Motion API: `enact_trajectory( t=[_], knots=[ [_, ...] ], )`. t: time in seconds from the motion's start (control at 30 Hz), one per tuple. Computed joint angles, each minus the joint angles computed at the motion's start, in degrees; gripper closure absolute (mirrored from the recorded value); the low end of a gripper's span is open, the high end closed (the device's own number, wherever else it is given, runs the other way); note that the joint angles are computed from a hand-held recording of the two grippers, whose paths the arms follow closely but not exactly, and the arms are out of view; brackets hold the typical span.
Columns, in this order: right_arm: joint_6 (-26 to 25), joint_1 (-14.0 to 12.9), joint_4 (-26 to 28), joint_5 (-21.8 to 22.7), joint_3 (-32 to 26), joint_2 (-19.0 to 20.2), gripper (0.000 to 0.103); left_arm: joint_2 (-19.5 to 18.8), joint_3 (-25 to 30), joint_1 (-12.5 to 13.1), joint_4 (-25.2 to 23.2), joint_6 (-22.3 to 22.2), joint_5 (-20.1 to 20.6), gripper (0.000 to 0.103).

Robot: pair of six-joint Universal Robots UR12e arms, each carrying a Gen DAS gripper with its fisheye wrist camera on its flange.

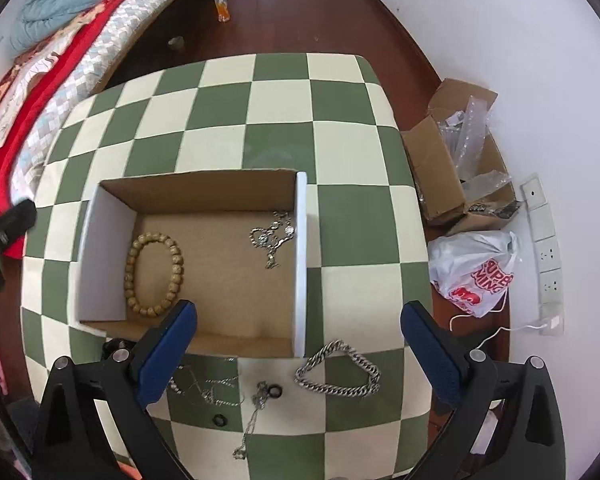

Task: Organize jewelry
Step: 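Move left tool to the black watch band while right tool approaches a pendant chain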

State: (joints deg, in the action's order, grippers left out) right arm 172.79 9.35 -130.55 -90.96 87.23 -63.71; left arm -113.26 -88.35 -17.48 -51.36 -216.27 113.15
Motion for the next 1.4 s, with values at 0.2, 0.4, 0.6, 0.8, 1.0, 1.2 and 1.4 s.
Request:
enact_trajectory(
  t=[0.2, 0.4, 0.6, 0.8, 1.0, 1.2, 1.4],
  knots=[
    [-0.47, 0.23, -5.95, -1.20, 3.87, -3.03, 0.000, 2.71, -3.55, -1.10, 1.00, -1.90, 2.57, 0.000],
    [-0.27, 0.04, -10.17, -0.43, 7.56, -6.44, 0.000, 5.52, -6.35, -2.59, 3.36, -2.33, 4.89, 0.000],
    [0.09, -0.16, -13.30, 1.21, 10.84, -10.01, 0.000, 7.73, -7.44, -4.21, 4.14, -2.56, 7.48, 0.000],
    [1.90, -0.65, -14.58, 4.19, 12.95, -12.90, 0.000, 9.98, -8.72, -4.95, 4.80, -3.77, 7.57, 0.000],
    [2.67, -1.15, -13.10, 4.04, 14.54, -13.23, 0.001, 10.07, -10.71, -4.83, 2.97, -5.48, 7.86, 0.000],
    [3.74, -2.03, -8.32, 5.76, 15.92, -10.48, 0.041, 6.80, -11.73, -3.15, -0.83, -3.60, 1.38, 0.001],
    [4.85, -1.99, -3.71, 6.44, 16.86, -7.91, 0.041, 4.74, -13.17, -1.50, 1.53, -0.56, -7.09, 0.012]
  ],
)
